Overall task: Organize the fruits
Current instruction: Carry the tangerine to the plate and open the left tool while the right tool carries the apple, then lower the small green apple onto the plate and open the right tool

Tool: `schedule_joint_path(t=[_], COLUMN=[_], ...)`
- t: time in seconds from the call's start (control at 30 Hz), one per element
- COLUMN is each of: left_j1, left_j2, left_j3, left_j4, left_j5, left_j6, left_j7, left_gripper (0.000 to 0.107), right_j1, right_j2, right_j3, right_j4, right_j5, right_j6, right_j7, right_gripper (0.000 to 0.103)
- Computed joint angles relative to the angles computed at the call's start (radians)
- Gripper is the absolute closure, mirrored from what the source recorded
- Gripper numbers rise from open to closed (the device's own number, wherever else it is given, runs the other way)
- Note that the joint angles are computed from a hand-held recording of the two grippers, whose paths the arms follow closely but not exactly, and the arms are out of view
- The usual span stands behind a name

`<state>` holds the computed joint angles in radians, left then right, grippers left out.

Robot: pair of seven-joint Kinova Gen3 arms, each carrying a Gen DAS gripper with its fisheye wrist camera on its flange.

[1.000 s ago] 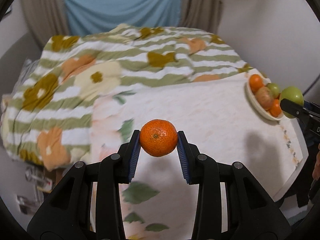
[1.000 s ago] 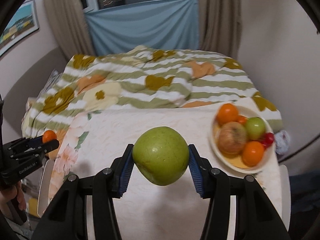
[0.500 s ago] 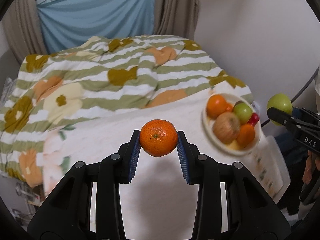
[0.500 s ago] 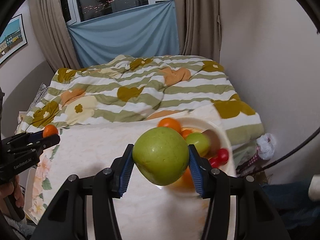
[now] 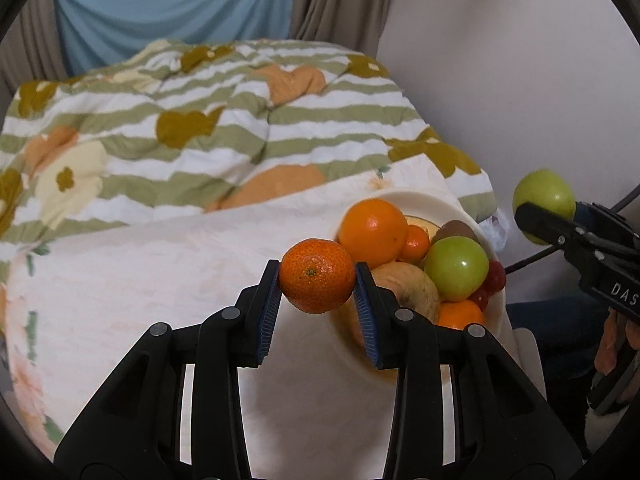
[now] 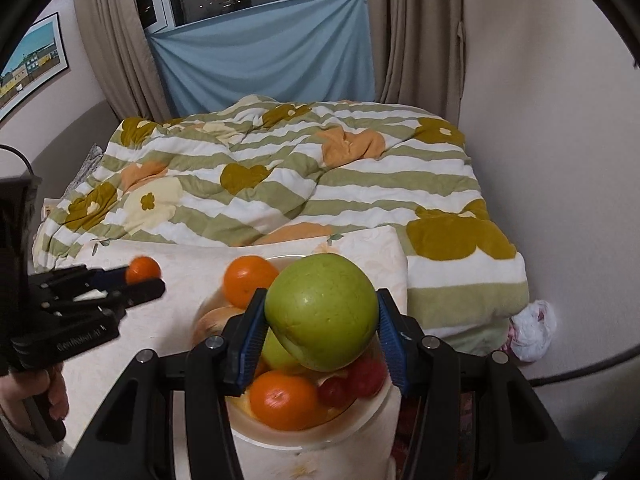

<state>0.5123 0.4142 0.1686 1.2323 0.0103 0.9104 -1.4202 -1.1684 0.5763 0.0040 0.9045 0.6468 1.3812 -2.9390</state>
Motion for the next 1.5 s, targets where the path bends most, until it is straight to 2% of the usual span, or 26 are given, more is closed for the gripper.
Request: schedule_joint_path(t=[0.13, 0.3, 0.63, 0.67, 0.7, 0.73, 0.77, 0.83, 1.03, 1.27, 1.4, 1.5], left_j1=[0.01, 0.003, -0.001, 0.002, 0.004, 0.011, 0.015, 0.008, 0.054, 0.098, 0.101, 0.1], left_j2=[0.04, 0.062, 0.079, 0.078, 0.075, 0.065, 0.05, 0.027, 0.014, -0.023, -0.04, -0.046], left_j3=[-0.004, -0.001, 0.004, 0.002, -0.002, -0.01, -0.016, -0.013, -0.044, -0.075, -0.074, -0.07], left_j4=[-0.022, -0.041, -0.07, -0.07, -0.068, -0.055, -0.034, -0.008, -0.029, -0.008, 0.012, 0.016], left_j5=[0.006, 0.025, 0.05, 0.047, 0.043, 0.033, 0.026, 0.024, -0.081, -0.212, -0.257, -0.279], left_j6=[0.007, 0.011, 0.035, 0.035, 0.033, 0.015, -0.013, -0.046, 0.002, 0.046, 0.078, 0.11], left_j7=[0.03, 0.04, 0.023, 0.025, 0.027, 0.038, 0.05, 0.053, 0.107, 0.203, 0.248, 0.268], left_gripper=[0.065, 0.065, 0.063, 0.052, 0.025, 0.012, 0.004, 0.004, 0.004, 0.004, 0.004, 0.004], right_j1=[0.033, 0.062, 0.072, 0.071, 0.072, 0.072, 0.073, 0.076, 0.113, 0.202, 0.235, 0.257], right_j2=[-0.032, -0.047, -0.051, -0.051, -0.051, -0.05, -0.052, -0.053, -0.056, -0.037, -0.001, 0.01], right_j3=[-0.012, -0.026, -0.027, -0.026, -0.025, -0.025, -0.024, -0.025, -0.038, -0.059, -0.058, -0.055], right_j4=[0.084, 0.126, 0.137, 0.135, 0.133, 0.132, 0.133, 0.132, 0.137, 0.136, 0.095, 0.097], right_j5=[-0.003, -0.015, -0.012, -0.01, -0.008, -0.007, -0.006, -0.005, -0.031, -0.143, -0.211, -0.257], right_j6=[-0.08, -0.132, -0.15, -0.149, -0.148, -0.148, -0.148, -0.15, -0.192, -0.288, -0.277, -0.307], right_j7=[-0.006, 0.004, 0.002, 0.003, 0.003, 0.004, 0.004, 0.01, 0.062, 0.191, 0.266, 0.289], right_gripper=[0.055, 0.055, 0.055, 0.055, 0.055, 0.055, 0.055, 0.055, 0.055, 0.055, 0.055, 0.055])
